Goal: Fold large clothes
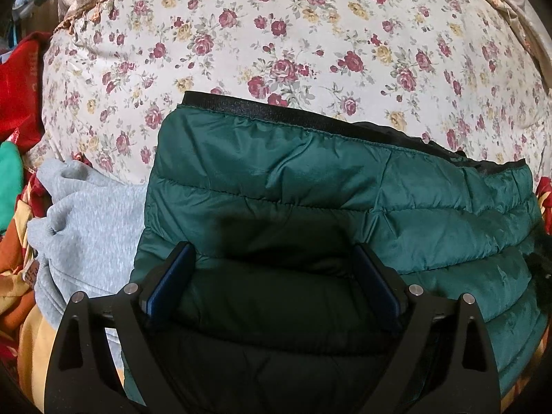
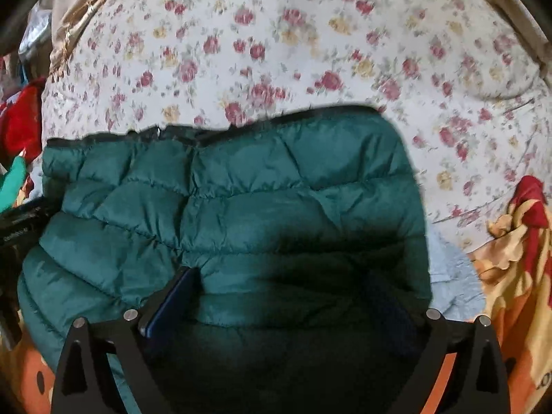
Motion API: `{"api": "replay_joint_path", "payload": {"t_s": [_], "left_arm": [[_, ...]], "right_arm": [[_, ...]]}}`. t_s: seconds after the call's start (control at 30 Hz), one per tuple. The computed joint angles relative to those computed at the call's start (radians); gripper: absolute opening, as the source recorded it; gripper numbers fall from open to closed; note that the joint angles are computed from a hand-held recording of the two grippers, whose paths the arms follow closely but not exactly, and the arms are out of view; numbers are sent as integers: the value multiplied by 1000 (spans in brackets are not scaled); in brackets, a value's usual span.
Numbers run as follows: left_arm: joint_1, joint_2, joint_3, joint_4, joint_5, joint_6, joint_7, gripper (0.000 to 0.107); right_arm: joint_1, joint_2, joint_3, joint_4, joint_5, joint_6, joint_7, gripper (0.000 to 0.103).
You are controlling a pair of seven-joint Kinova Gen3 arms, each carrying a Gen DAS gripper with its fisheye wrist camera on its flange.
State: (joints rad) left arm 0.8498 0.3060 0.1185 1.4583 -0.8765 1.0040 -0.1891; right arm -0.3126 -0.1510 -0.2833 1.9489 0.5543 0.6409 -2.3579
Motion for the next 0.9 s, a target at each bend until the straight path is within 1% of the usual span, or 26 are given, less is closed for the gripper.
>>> {"api": "replay_joint_path", "payload": {"t_s": [0.03,0.1,0.17,0.2,0.27,0.3,0.33,0.4,0.43,0.47,0.57,0.67,0.7,0.77,0.83,0.9], "left_arm": [[1,0,-1,2,-3,-2,4,93],[4,0,-2,7,-12,-5,12,94],[7,2,-3,9,-20,-5,22,94],[5,1,-1,7,-15,-5,19,94],[-5,-3,5,1,9,-3,1,94],[-14,-10,10,-3,33,-3,-16,94],[-19,-19,14,-2,48,-6,-24,94],[-26,-53,11,20,84,-39,-36,93],[-35,-82,12,49,99,-76,-32,93],[-61,-115,32,85,108,-117,-18,93],[-119,-206,52,187,147,-237,15,93],[-180,-278,66,272,177,-329,62,94],[-199,-296,64,301,188,-366,72,94],[-264,-330,70,355,256,-448,64,94],[-283,-347,31,401,337,-529,56,94],[-240,-341,-55,439,419,-606,16,95]], "right_arm": [[6,-15,-12,15,18,-9,-25,98],[54,-22,-55,29,13,-22,-28,98],[143,4,-123,33,-19,-42,5,103],[189,11,-155,41,-35,-66,22,103],[278,20,-214,21,-107,-69,90,103],[301,19,-226,9,-147,-59,130,103],[307,11,-221,-1,-188,-51,169,103],[299,-27,-181,12,-269,-72,241,103],[289,-58,-152,27,-310,-88,270,103],[295,-82,-138,39,-351,-96,304,103],[263,-129,-39,63,-473,-97,412,103],[275,-119,33,62,-595,-63,523,103],[289,-115,41,62,-635,-58,563,103],[279,-92,92,65,-715,-55,644,103],[225,-49,179,66,-796,-45,725,103],[151,-10,272,74,-877,-52,781,103]]}}
